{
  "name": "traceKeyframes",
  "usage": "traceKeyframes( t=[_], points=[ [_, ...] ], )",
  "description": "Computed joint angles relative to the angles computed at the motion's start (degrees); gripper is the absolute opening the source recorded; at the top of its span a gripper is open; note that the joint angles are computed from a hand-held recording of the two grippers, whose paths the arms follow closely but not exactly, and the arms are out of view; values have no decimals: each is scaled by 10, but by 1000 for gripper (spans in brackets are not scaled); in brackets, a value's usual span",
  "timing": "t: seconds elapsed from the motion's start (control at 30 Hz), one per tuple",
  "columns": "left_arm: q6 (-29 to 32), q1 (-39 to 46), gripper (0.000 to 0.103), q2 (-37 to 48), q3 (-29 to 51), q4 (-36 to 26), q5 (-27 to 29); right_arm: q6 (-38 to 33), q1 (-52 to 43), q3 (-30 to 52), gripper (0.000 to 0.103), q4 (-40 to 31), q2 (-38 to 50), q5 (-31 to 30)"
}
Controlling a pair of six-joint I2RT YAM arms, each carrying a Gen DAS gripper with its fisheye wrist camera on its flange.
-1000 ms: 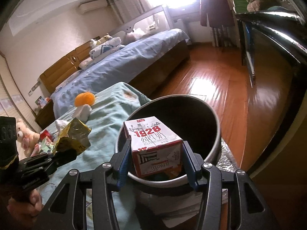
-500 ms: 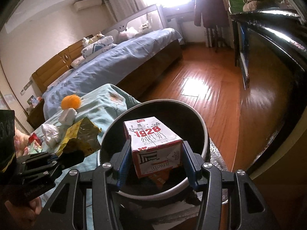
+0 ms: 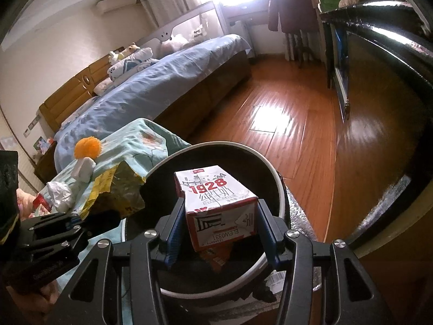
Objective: Collect trash
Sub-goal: 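Open the left gripper dropping the yellow bag while the right gripper drops the carton into the bin, then move both open grippers back to the table toward the blue wrapper and crumpled paper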
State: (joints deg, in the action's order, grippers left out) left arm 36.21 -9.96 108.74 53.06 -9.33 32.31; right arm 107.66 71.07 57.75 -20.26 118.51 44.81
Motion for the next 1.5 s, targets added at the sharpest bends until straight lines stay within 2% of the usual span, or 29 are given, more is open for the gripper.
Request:
traceKeyframes(
  t=[0.27,0.33,0.5,0.63,0.7,0.73,1.03,1.3,1.5],
  points=[
    [-10,-10,11,15,12,-2,-7,-7,-6,-7,51,8,-5,-2],
    [-11,-9,16,15,12,-3,-7,-11,-9,-11,52,11,-7,-6],
    [-11,5,41,-3,-6,8,3,5,-6,-15,56,11,-11,-5],
    [6,40,46,-19,-20,-8,25,29,12,7,68,-15,-6,13],
    [13,65,59,-32,-38,-2,32,29,19,23,80,-19,-2,20],
    [19,81,60,-40,-49,1,38,29,21,31,87,-22,1,24],
    [127,231,63,-80,-79,-64,95,-25,36,120,89,-3,45,33],
    [209,361,63,-67,-29,-170,130,-93,35,205,89,14,85,30],
    [252,447,63,-51,7,-222,139,-162,27,273,89,52,127,1]
  ],
)
